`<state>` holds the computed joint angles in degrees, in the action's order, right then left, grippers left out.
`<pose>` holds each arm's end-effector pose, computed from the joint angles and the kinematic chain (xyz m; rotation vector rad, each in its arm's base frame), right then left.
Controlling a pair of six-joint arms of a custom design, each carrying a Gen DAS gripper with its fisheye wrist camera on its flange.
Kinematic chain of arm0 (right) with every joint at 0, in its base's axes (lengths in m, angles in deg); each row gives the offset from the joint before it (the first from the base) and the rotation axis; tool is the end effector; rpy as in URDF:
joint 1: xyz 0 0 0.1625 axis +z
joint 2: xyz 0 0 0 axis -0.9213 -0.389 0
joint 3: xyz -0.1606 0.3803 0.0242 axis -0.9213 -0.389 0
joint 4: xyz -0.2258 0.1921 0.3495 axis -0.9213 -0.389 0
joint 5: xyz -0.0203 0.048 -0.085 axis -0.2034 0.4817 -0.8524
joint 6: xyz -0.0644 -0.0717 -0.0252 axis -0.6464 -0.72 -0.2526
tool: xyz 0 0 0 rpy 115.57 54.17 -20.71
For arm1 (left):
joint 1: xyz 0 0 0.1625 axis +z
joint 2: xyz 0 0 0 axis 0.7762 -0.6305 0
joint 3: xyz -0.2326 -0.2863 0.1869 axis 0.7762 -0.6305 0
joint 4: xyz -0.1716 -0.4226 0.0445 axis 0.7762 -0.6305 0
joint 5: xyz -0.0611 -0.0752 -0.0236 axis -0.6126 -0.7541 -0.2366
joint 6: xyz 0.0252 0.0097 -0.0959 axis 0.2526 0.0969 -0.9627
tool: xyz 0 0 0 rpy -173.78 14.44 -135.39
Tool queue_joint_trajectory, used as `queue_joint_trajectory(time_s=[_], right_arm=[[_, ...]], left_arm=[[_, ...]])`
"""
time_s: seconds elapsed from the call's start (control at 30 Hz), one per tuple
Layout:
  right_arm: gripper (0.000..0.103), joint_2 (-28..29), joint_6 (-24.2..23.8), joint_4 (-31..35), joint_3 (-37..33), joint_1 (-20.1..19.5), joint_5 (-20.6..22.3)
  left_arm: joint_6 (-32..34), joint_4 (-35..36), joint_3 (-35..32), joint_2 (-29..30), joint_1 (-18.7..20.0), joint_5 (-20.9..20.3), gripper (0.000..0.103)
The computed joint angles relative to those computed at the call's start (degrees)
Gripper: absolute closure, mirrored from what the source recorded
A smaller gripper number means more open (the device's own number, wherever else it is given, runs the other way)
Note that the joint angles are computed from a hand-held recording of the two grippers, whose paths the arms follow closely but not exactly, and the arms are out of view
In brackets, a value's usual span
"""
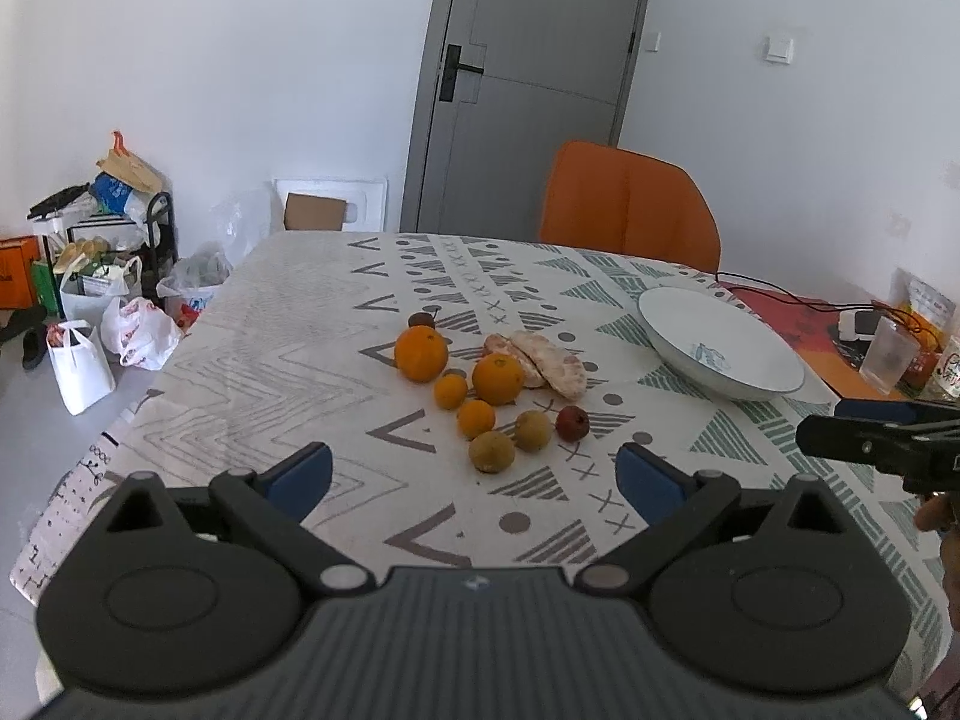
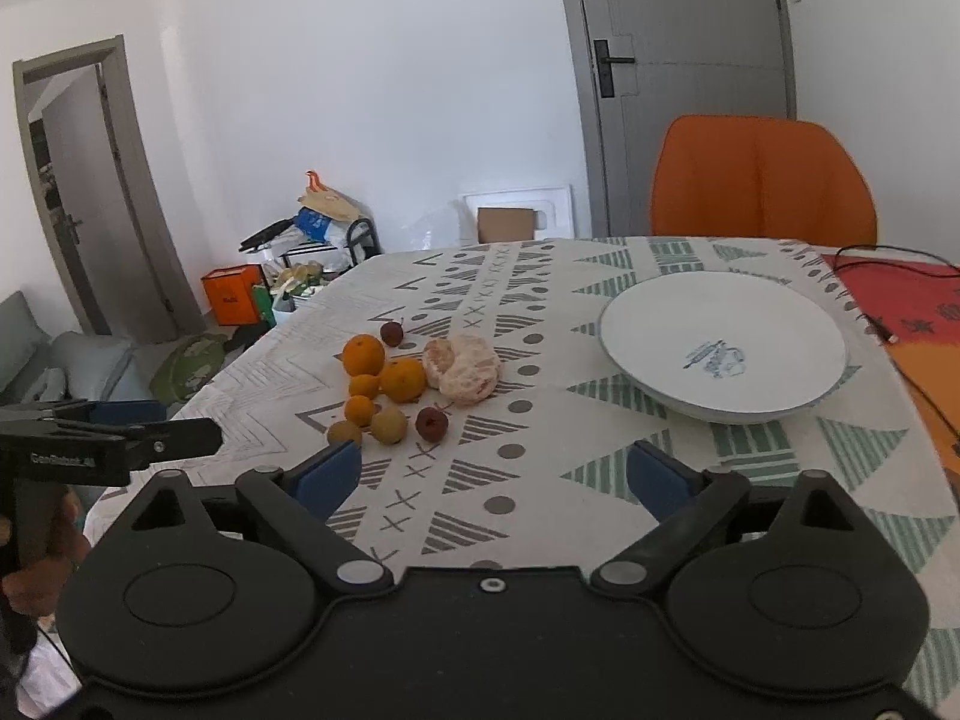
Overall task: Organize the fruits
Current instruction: 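Move both tools toward the fruit cluster on the table, then close the left gripper on a yellow-brown apricot while the right gripper grasps a small red fruit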
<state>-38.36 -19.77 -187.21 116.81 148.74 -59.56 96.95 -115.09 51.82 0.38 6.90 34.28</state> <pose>0.0117 -0.8553 0.2613 0.8863 -2.3825 1.0657 -0.2536 -0.7783 0.0566 0.5127 2.2807 -1.1861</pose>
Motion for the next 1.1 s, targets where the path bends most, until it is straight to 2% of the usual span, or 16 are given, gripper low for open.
queue_joint_trajectory(time_s=[0.13,0.27,0.43,0.57,0.77,0.87,0.97,1.1], right_arm=[[0.016,1.8,0.0,2.6,-2.6,0.0,-0.3],[0.024,3.7,0.5,4.4,-5.3,0.1,-0.8],[0.024,6.2,0.4,6.6,-9.2,0.0,-0.4],[0.024,8.4,-0.6,8.9,-12.6,0.0,-0.2],[0.024,12.4,-1.0,11.4,-18.1,0.1,-0.2],[0.024,13.3,-1.2,12.5,-19.5,0.1,0.2],[0.024,14.2,-2.1,13.6,-20.7,0.2,0.0],[0.03,16.3,-3.2,14.8,-23.6,0.5,-1.4]], left_arm=[[-0.8,2.5,-2.6,1.5,0.8,-0.6,0.016],[-2.1,5.7,-5.2,2.8,1.6,-1.3,0.02],[-3.1,8.4,-8.6,4.6,2.6,-2.2,0.034],[-2.8,9.7,-12.1,6.8,3.4,-2.1,0.038],[-4.9,15.3,-16.5,9.1,4.5,-3.4,0.05],[-4.8,15.7,-17.4,9.8,4.8,-4.0,0.059],[-2.7,14.2,-17.8,10.5,5.1,-4.7,0.078],[-2.7,13.4,-19.0,11.1,5.3,-4.6,0.078]])
